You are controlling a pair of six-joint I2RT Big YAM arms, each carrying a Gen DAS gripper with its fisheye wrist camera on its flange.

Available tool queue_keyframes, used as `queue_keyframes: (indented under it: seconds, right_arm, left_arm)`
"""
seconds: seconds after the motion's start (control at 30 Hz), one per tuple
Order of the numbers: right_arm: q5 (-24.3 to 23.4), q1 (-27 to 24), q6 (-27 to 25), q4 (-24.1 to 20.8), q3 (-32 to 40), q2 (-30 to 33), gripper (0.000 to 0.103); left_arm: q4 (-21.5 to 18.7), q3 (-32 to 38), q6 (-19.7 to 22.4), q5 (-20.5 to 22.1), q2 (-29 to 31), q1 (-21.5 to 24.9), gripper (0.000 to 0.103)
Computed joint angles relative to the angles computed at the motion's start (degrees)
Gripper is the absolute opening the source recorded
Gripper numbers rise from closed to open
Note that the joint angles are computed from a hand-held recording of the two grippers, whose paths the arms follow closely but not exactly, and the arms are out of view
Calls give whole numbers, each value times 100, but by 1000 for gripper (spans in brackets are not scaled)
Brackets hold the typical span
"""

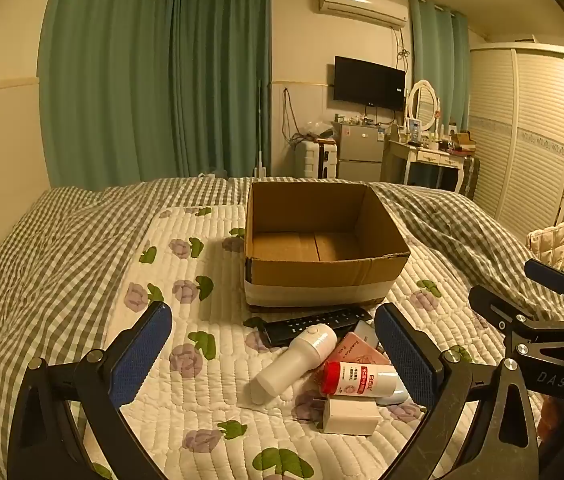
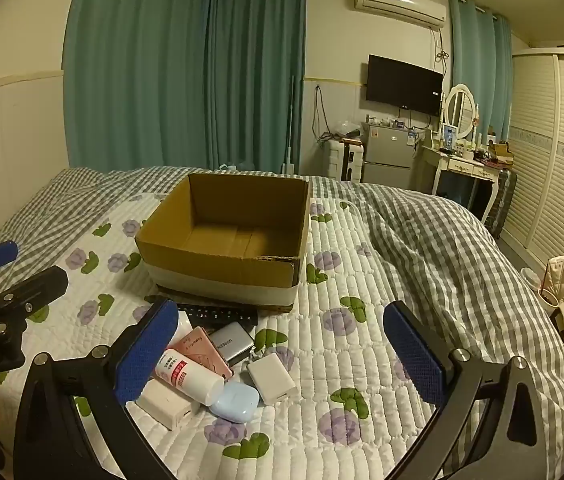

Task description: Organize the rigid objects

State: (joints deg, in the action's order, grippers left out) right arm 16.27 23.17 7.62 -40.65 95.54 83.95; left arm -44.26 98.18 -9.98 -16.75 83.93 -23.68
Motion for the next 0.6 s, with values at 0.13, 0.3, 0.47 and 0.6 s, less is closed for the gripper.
queue_keyframes:
  seconds: [0.13, 0.3, 0.47, 0.6]
  right_arm:
    - [-8, -17, 25, -44, 9, 0, 103]
    - [-15, -20, 37, -74, 4, -6, 103]
    - [-24, -21, 36, -85, 14, -1, 103]
    - [-41, -28, 37, -106, -5, -9, 103]
  left_arm:
    - [37, -51, -4, 0, -5, -11, 103]
    - [26, -51, 14, -15, 2, -7, 103]
    - [48, -69, 56, -46, 5, -16, 103]
    - [-14, -33, 44, -45, 15, -20, 103]
